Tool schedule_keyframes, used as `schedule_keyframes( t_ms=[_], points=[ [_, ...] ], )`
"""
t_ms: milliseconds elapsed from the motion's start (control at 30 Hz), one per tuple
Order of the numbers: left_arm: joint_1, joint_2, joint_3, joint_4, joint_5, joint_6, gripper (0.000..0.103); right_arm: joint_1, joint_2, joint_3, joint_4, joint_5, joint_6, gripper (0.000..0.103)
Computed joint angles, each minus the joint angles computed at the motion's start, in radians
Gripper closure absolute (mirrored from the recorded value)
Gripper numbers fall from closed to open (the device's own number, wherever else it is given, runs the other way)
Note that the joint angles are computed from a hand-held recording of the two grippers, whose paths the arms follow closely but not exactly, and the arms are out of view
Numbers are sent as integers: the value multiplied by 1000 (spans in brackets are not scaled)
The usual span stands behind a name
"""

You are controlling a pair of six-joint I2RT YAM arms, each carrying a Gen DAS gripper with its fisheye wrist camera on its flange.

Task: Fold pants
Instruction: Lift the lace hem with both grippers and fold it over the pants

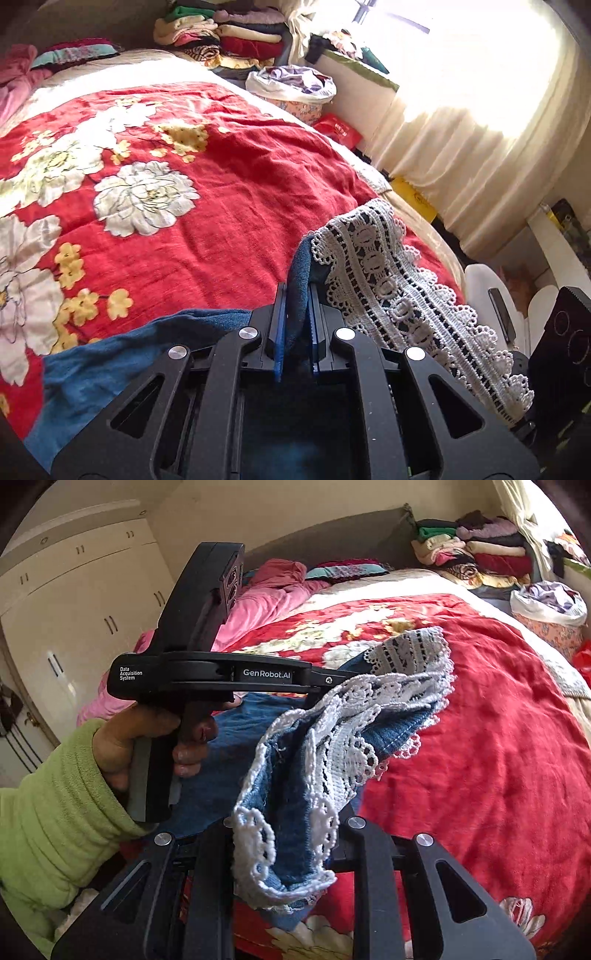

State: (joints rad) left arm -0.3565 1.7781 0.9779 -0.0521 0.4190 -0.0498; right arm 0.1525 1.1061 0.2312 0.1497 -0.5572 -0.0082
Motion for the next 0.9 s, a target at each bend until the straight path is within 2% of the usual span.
schedule_keyframes(
  t_ms=[167, 267, 333, 467, 533, 667, 800, 900],
  points=[
    [121, -103, -112, 24, 28, -1, 99, 238, 57, 48, 59, 132, 56, 83],
    [199, -116, -167, 35, 19, 16, 93, 370, 162, 94, 102, 221, 77, 83],
    [271, -124, -200, 38, 28, -9, 75, 448, 241, 137, 106, 282, 97, 83],
    [458, -228, -307, 52, 124, -51, 69, 636, 302, 185, 96, 460, 64, 81],
    [576, -299, -365, 53, 213, -54, 63, 718, 334, 208, 86, 534, 49, 80],
    [742, -394, -424, -17, 335, -8, 56, 840, 415, 248, 79, 676, 22, 76],
    [802, -409, -463, -53, 395, 27, 49, 896, 458, 266, 86, 707, 31, 61],
    [773, -399, -490, 3, 396, -3, 44, 893, 421, 237, 118, 645, 31, 50]
  ],
)
